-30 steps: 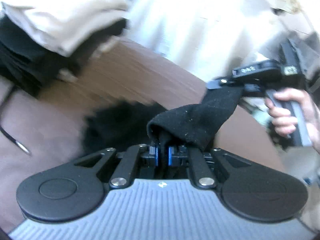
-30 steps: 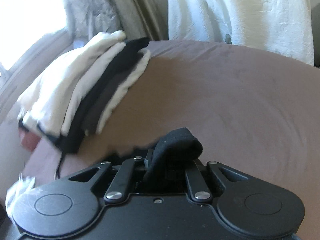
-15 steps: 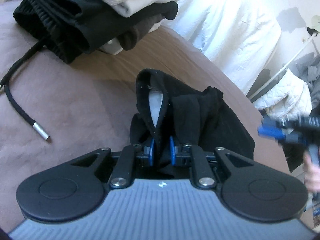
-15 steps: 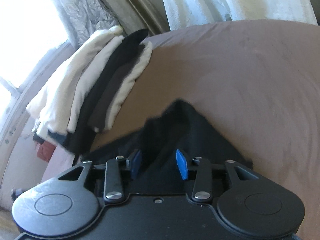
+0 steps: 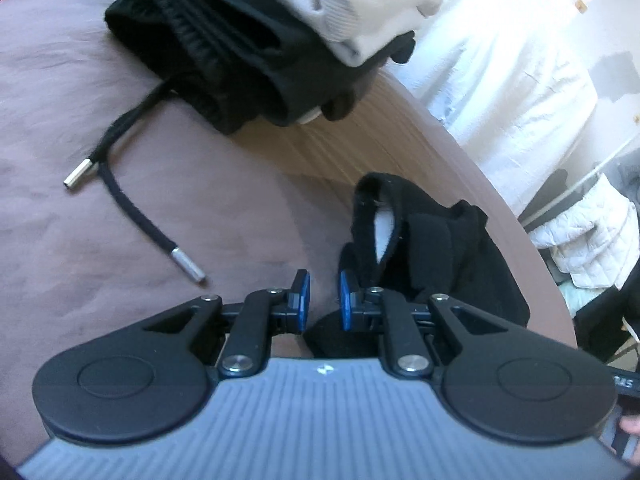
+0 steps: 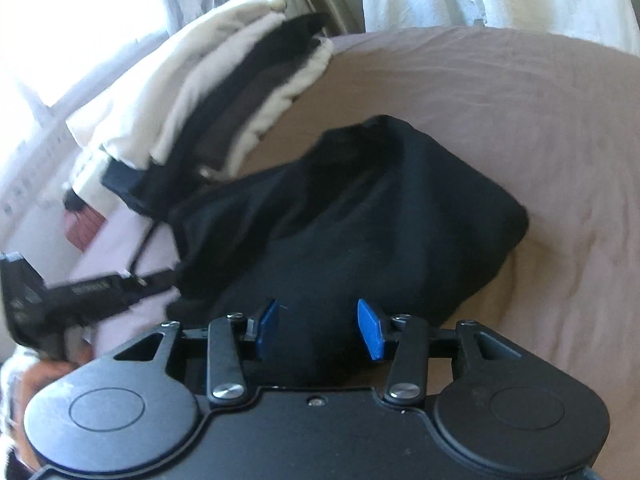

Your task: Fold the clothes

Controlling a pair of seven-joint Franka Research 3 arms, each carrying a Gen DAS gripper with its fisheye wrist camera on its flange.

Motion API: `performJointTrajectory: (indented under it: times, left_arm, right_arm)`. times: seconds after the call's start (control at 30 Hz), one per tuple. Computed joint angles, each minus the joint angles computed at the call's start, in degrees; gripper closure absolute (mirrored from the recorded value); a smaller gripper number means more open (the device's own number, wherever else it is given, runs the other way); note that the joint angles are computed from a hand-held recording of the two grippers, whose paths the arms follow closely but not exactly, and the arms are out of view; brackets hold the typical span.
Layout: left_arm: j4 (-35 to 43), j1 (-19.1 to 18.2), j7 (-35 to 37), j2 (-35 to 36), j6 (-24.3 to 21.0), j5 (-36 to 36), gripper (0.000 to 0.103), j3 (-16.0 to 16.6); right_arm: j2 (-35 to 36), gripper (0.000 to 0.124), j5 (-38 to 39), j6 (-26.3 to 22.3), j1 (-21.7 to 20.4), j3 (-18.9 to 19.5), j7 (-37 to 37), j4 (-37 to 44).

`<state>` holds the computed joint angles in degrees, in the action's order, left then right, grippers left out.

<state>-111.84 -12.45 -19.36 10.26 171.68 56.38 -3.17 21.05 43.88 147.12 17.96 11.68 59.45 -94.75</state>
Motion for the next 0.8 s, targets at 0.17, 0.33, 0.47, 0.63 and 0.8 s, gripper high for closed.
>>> performJointTrajectory:
  times: [0.17,0.33,0.47,0.63,0.8]
  left_arm:
    - [2.00,-1.06,-4.35,1.74,3.61,4.88,0.089,1.63]
    - [6.38,-5.94,-25.98,1.35,2.78,28.90,0.080,6.68]
    - [7.81,-7.12,-18.47,0.38,-10.71,30.36,0.053,2.68]
    - [16.04,-0.04,8.50,9.85,-7.47,6.10,0.048,-4.31]
    - [20.29,-1.12,12.01,14.53,-14.05,-6.05,0.079,-2.33]
  right_arm:
    - [-1.52,0.074,0.61,2.05,0.26,0.04,-1.51,-2.57]
    - [1.80,0.070,-8.32,4.62,2.56,-2.08,0.27,2.25]
    - [10.43,0.060,-19.63,6.34,6.02,-6.59,6.86,13.46]
    - [22.38,0.060,-26.91,2.59,5.69,-8.95,18.85,28.84]
    - [21.22,0.103,-25.89,6.20,2.65,-4.15,10.41,24.92]
